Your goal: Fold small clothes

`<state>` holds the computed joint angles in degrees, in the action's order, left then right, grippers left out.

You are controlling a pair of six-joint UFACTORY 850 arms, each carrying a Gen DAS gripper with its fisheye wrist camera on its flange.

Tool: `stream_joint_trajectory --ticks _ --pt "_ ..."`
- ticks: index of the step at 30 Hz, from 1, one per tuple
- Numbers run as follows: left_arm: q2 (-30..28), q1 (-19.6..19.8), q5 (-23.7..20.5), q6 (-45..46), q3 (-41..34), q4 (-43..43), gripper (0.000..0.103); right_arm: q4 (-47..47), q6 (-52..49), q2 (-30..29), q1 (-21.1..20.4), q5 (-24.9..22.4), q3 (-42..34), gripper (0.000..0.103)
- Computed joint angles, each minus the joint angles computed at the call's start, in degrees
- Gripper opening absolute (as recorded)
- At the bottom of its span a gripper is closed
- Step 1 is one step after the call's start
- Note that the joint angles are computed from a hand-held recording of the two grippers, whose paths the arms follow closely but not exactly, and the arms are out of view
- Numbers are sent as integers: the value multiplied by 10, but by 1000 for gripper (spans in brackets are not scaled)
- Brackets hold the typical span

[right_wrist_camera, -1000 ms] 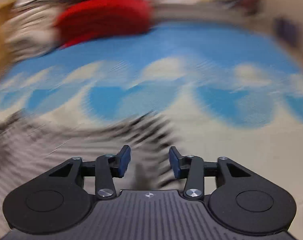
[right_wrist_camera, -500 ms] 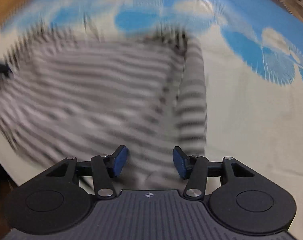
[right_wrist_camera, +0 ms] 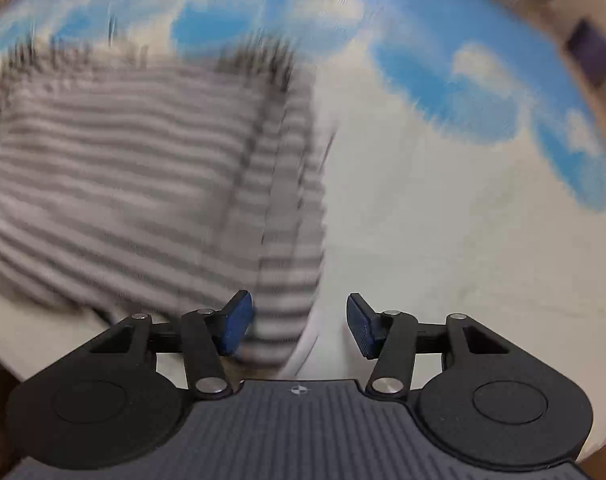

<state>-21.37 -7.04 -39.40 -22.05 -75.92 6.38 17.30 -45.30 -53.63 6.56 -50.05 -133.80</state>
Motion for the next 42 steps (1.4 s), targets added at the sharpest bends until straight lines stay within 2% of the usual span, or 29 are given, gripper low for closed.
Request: stream_joint_trajectory --ticks 3,5,7,8,9,11,12,14,16,18,23,28,33,36,39,40,41,42 --pt "41 -2 47 -26 27 17 57 148 -42 55 -22 80 55 57" --pt "57 0 47 -80 27 53 57 268 -107 94 -39 121 106 61" --pt "71 1 51 -132 28 85 57 361 -167 122 -50 153 152 69" --pt "78 4 63 -149 33 90 57 383 -181 126 -52 162 163 69" --pt "84 9 79 -163 40 90 57 382 -175 134 -54 177 180 69" --pt "96 18 116 -183 62 75 57 307 -120 122 -45 197 179 67" --pt "97 23 115 -176 68 42 57 264 -79 118 -41 204 173 62" --pt "68 30 61 -153 49 9 53 249 -65 108 -39 199 159 62" --pt "59 29 58 -174 46 32 53 215 -44 92 -37 184 138 63" --pt "50 38 60 -169 45 -3 53 173 -14 75 -32 171 115 63" --pt "42 54 98 -156 54 -62 56 158 8 78 -29 168 117 63" --pt "10 69 106 -148 35 -103 57 145 26 70 -33 164 107 63" --pt "-27 89 103 -96 9 -190 58 125 30 63 -35 164 98 63" --pt "-37 97 120 -51 2 -259 61 109 41 54 -37 163 86 63" --pt "-53 95 117 -2 -16 -311 58 94 62 43 -39 157 68 63" --pt "-62 90 111 5 -29 -302 52 90 68 40 -39 156 64 63" --pt "-68 84 105 7 -39 -282 41 86 74 37 -38 153 59 63" --pt "-74 77 100 1 -49 -256 33 82 79 34 -38 151 54 63"
